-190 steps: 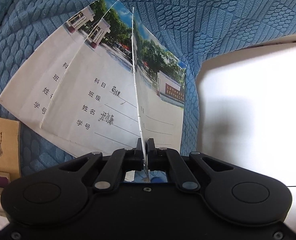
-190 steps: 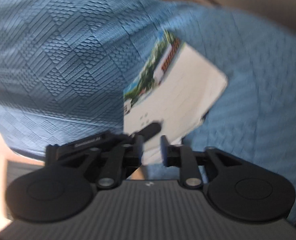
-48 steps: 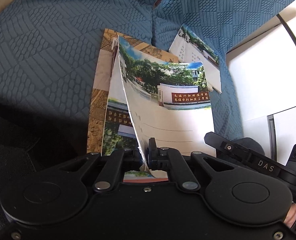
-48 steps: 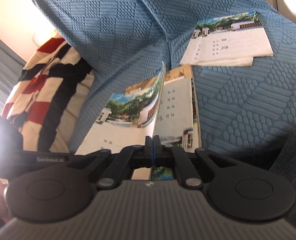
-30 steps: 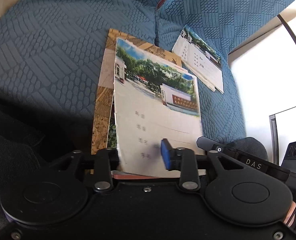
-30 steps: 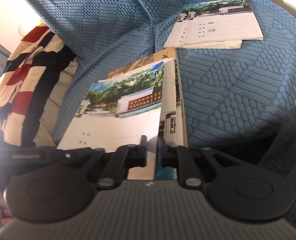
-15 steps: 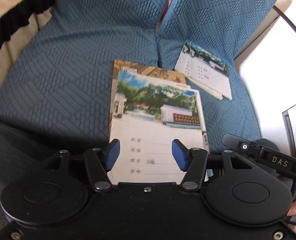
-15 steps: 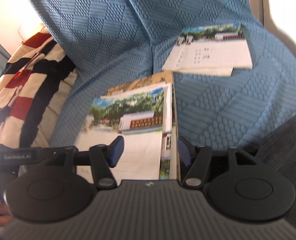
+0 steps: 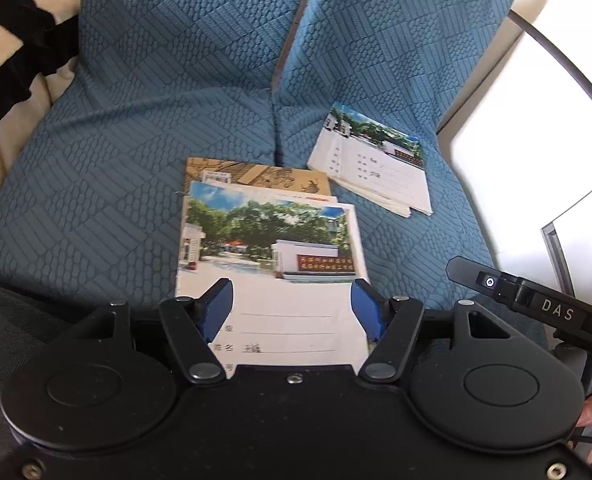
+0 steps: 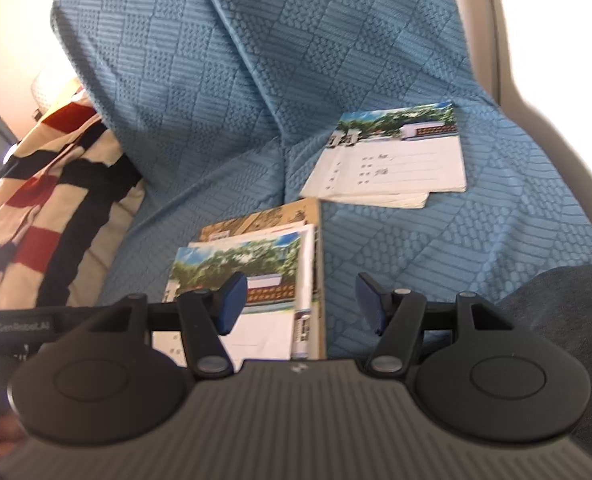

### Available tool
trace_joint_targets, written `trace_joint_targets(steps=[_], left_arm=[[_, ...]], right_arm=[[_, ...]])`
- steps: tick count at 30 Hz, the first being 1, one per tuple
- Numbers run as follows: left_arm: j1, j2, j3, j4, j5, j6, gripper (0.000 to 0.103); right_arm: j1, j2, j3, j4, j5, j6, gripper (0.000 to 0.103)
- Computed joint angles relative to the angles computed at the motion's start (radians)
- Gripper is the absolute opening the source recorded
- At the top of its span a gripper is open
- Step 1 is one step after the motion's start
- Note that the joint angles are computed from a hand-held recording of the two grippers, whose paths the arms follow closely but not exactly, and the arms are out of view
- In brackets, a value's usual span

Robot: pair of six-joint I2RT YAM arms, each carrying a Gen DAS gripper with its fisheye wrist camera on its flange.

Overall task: Organize objects
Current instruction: 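Open the left tool and lift it off the postcard, then move the left tool over the last fanned postcards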

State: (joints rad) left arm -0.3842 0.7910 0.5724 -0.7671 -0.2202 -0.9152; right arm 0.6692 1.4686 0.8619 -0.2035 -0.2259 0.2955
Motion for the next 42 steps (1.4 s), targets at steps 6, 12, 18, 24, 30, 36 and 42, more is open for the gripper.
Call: trace_joint_targets(steps=[6, 12, 18, 24, 30, 36, 42], left_arm=[[-0.038, 0.077, 0.031, 0.049, -0.021, 0.000, 0.063], [-0.063, 0.199, 0.072, 0.127, -0.035, -0.006, 0.063], [-0.071, 0.298, 0.095, 0.222, -0.010, -0.005, 0.063], [-0.016, 0.404, 0.125, 0.308, 0.047, 0.041, 0.063], [0.070, 0.539, 0.171, 0.413, 0.120, 0.106, 0.062], [0.155, 0.693, 0.242, 0.503, 0.205, 0.175, 0.062], [0.247, 0.869, 0.340, 0.588, 0.300, 0.251, 0.061]], right_arm=[[-0.055, -0.020, -0.026, 0.018, -0.015, -0.014, 0.062], [-0.128, -0.038, -0.051, 0.043, -0.043, -0.043, 0.062], [-0.202, 0.000, -0.048, 0.062, -0.066, -0.074, 0.062], [-0.259, 0.069, -0.039, 0.111, -0.095, -0.048, 0.062], [-0.285, 0.166, 0.015, 0.137, -0.108, -0.052, 0.062], [-0.296, 0.275, 0.096, 0.161, -0.104, -0.045, 0.062], [-0.291, 0.386, 0.187, 0.188, -0.093, -0.051, 0.043]])
